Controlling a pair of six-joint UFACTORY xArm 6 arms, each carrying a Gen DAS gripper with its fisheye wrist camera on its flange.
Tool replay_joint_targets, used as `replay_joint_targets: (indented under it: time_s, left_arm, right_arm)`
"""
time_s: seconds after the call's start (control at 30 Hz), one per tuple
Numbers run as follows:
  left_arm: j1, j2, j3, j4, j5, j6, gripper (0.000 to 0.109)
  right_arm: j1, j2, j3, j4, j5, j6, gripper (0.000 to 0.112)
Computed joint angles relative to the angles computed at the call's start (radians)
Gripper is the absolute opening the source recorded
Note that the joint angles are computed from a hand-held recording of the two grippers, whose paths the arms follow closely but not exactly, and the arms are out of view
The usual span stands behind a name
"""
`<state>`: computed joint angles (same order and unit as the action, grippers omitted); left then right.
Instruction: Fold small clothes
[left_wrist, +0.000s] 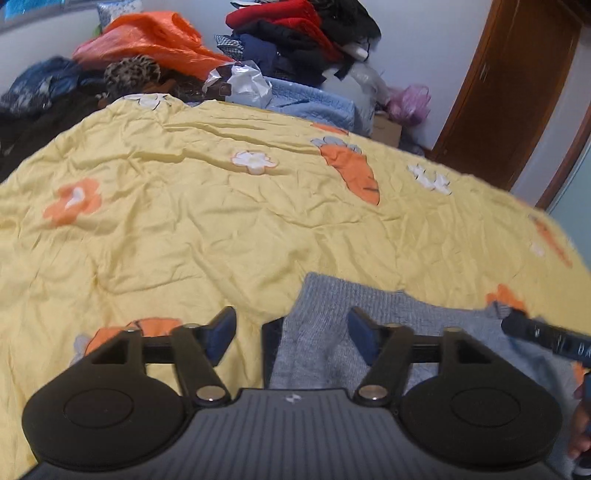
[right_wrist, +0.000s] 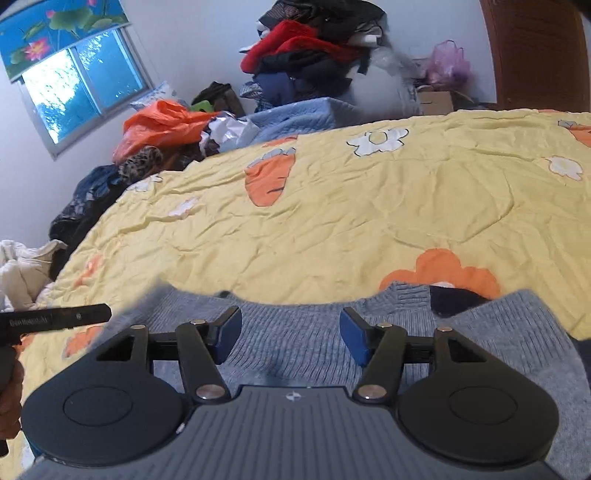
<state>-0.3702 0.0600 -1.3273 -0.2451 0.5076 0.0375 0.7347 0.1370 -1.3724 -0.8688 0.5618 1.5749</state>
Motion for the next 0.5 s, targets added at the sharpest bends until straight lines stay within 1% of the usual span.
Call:
replay_joint_targets:
  time_s: [0.03, 0.1, 0.17, 0.2, 0.27, 0.33, 0.37, 0.43, 0.5]
  left_arm:
    - [0.006, -0.02, 0.016, -0.027, 0.011, 0.034, 0.067]
    - [0.013, -0.063, 0.053, -0.068, 0.046, 0.095, 0.067]
    - [0.023, -0.128, 0.119, -0.166, 0.08, 0.198, 0.067]
    - [0.034, -0.159, 0.148, -0.225, 0.11, 0.252, 0.067]
    - [0.056, -0.221, 0.213, -0.317, 0.18, 0.335, 0.067]
    - [0.078, -0.282, 0.28, -0.368, 0.229, 0.383, 0.067]
    - [0.087, -0.313, 0.315, -0.385, 0.24, 0.404, 0.067]
    - [0.1, -0.373, 0.381, -0.412, 0.254, 0.43, 0.067]
    - [0.109, -0.419, 0.429, -0.429, 0.273, 0.449, 0.066]
  right_arm:
    - [0.012, -0.015, 0.014, -0.009, 0.01, -0.004, 0.072]
    - [0.039, -0.06, 0.056, -0.035, 0.039, -0.002, 0.075]
    - [0.071, -0.108, 0.1, -0.075, 0.081, 0.045, 0.076]
    - [0.085, -0.14, 0.131, -0.087, 0.094, 0.077, 0.079]
    - [0.124, -0.206, 0.192, -0.106, 0.143, 0.129, 0.08]
    - [0.183, -0.266, 0.241, -0.134, 0.234, 0.177, 0.08]
    - [0.218, -0.289, 0.258, -0.138, 0.297, 0.19, 0.08]
    - [0.296, -0.323, 0.278, -0.127, 0.443, 0.209, 0.081]
    - [0.356, -0.349, 0.302, -0.092, 0.546, 0.234, 0.081]
